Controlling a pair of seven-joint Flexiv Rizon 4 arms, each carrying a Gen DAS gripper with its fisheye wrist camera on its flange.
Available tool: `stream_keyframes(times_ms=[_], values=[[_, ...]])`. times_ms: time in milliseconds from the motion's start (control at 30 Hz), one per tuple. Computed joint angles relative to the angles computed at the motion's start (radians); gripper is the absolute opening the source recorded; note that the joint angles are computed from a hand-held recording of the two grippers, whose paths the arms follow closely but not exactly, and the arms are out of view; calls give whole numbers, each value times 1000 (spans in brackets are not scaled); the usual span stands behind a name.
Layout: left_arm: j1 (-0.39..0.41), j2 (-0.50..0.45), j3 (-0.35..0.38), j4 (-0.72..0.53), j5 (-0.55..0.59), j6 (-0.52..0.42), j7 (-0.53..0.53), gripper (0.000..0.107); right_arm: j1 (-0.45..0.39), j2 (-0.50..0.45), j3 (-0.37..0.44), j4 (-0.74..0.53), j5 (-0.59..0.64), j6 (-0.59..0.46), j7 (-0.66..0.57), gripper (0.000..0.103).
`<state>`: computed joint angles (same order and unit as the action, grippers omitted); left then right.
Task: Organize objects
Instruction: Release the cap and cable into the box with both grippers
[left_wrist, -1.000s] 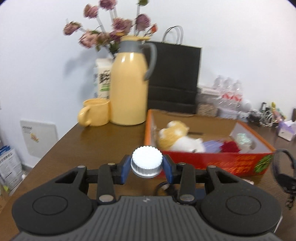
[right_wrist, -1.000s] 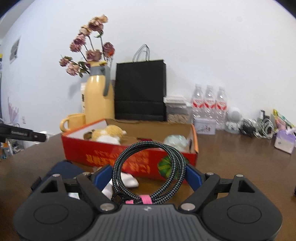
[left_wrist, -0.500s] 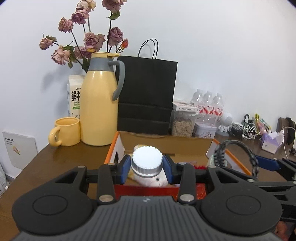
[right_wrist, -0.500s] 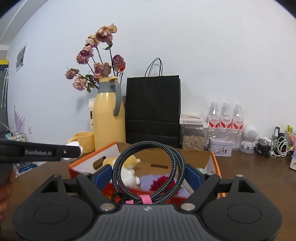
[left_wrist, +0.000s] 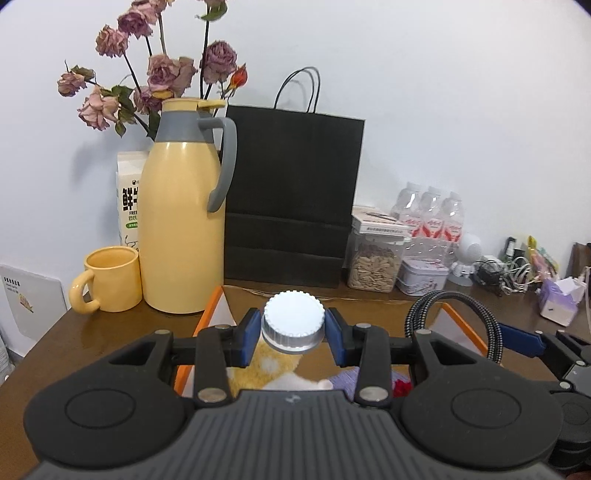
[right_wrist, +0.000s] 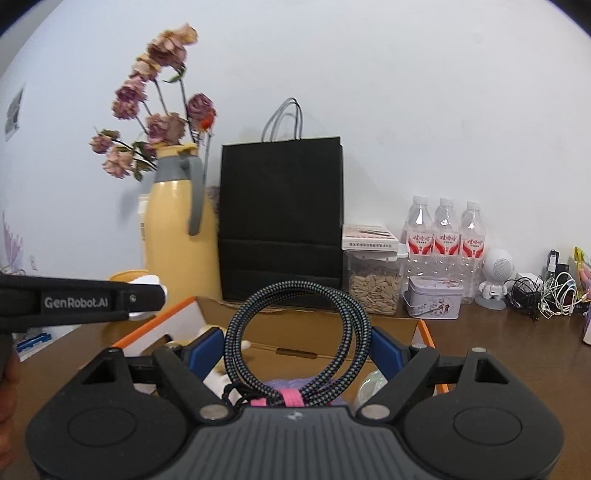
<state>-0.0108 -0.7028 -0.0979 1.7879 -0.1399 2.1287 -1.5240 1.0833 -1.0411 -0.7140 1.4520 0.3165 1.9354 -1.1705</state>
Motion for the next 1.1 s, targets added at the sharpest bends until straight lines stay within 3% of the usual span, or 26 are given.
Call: stream_keyframes(times_ms=[100,200,533,633,700,767,867,1100], values=[[-31,-38,31,-60,-58,-36,19,39,-3,-54,-51,-61,10,-60,45,84],[-19,-67,18,-112,-71,-81,28,39,-37,-82,-47,-111,-29,-96,104,84],[-33,-104,32,-150,-82,-142,73,40,-137,-69,67,-139,-197,-103,195,84],[-39,-104,38,-144,-78,-134,87,51,-142,-63,79,-131,-212,-106,205,86],[-46,-104,44,-140,-87,-126,90,72,-150,-55,93,-124,-224,-109,211,87],[-56,-103,54,-135,-92,-111,96,101,-147,-54,88,-115,-223,-101,221,92],[-78,-103,74,-129,-108,-95,114,103,-111,-72,30,-102,-186,-86,240,103],[-89,-97,78,-115,-145,-82,127,103,-85,-72,1,-82,-156,-74,230,103]])
